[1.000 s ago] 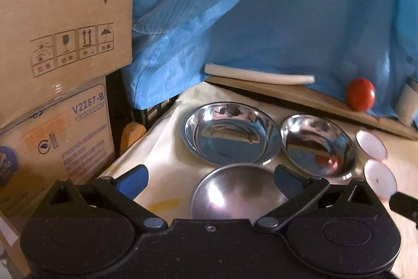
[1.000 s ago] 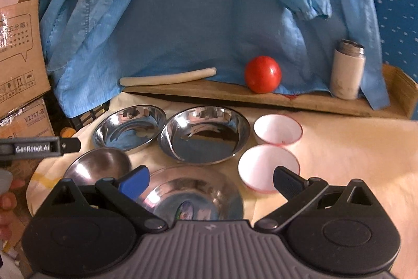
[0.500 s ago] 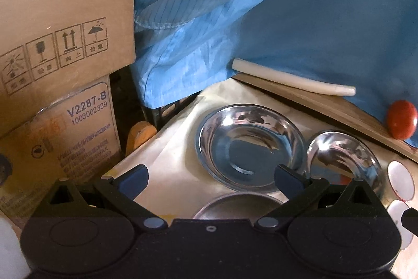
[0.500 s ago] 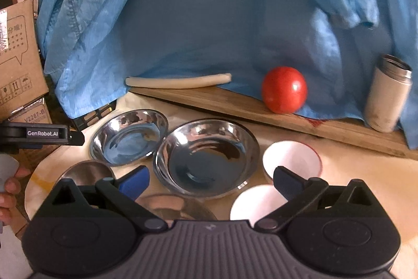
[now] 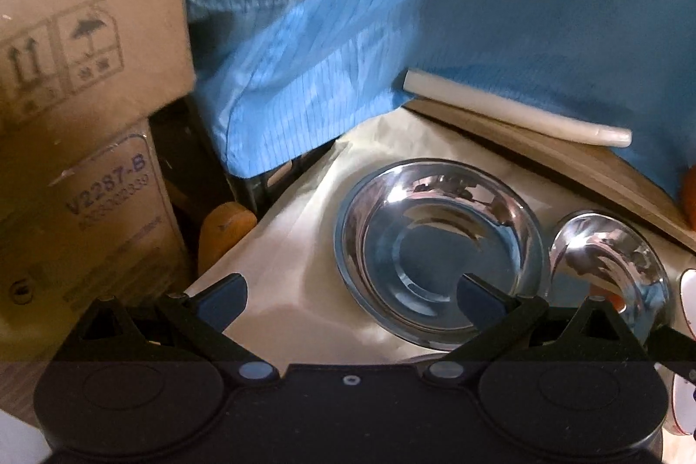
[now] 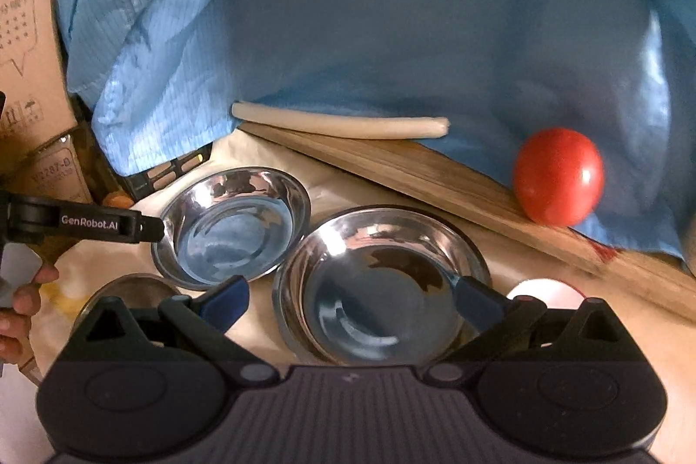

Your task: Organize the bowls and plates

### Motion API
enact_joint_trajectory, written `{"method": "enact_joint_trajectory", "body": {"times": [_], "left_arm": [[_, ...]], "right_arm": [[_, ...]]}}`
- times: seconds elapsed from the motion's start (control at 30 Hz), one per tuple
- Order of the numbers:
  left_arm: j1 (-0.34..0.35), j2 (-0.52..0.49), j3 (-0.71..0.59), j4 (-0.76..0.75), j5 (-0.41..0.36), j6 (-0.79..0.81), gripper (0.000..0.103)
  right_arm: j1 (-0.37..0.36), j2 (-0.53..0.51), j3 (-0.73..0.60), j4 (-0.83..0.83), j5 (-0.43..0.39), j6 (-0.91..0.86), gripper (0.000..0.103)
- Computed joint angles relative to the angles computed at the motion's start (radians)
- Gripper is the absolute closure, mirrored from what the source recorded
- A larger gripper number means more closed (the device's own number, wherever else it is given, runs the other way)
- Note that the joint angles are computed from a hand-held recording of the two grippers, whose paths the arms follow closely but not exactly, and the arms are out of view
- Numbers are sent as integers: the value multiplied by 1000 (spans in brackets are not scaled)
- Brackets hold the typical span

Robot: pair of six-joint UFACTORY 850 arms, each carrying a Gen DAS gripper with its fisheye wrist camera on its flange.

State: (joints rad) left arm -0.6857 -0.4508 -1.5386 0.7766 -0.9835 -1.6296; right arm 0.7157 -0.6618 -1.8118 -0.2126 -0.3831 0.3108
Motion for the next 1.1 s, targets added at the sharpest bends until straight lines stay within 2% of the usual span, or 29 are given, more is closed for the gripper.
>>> {"method": "enact_joint_trajectory", "body": {"times": [0.27, 0.5, 0.77, 0.93, 1.1], "left_arm": [[38, -5, 12, -41, 55, 44, 1], [65, -2, 24, -89, 123, 72, 1], [88, 1, 40, -136, 176, 85, 1], [99, 10, 56, -151, 197, 92, 4], [104, 22, 73, -159, 225, 82, 11]], "right_arm": [[-1, -123, -178, 35, -107, -96, 0], [1, -200, -296, 23, -159, -120, 0], [-12, -287, -436, 196, -222, -278, 1], [-12, -337, -512, 221, -234, -299, 6], [-8, -424, -655, 259, -289, -349, 14]]}}
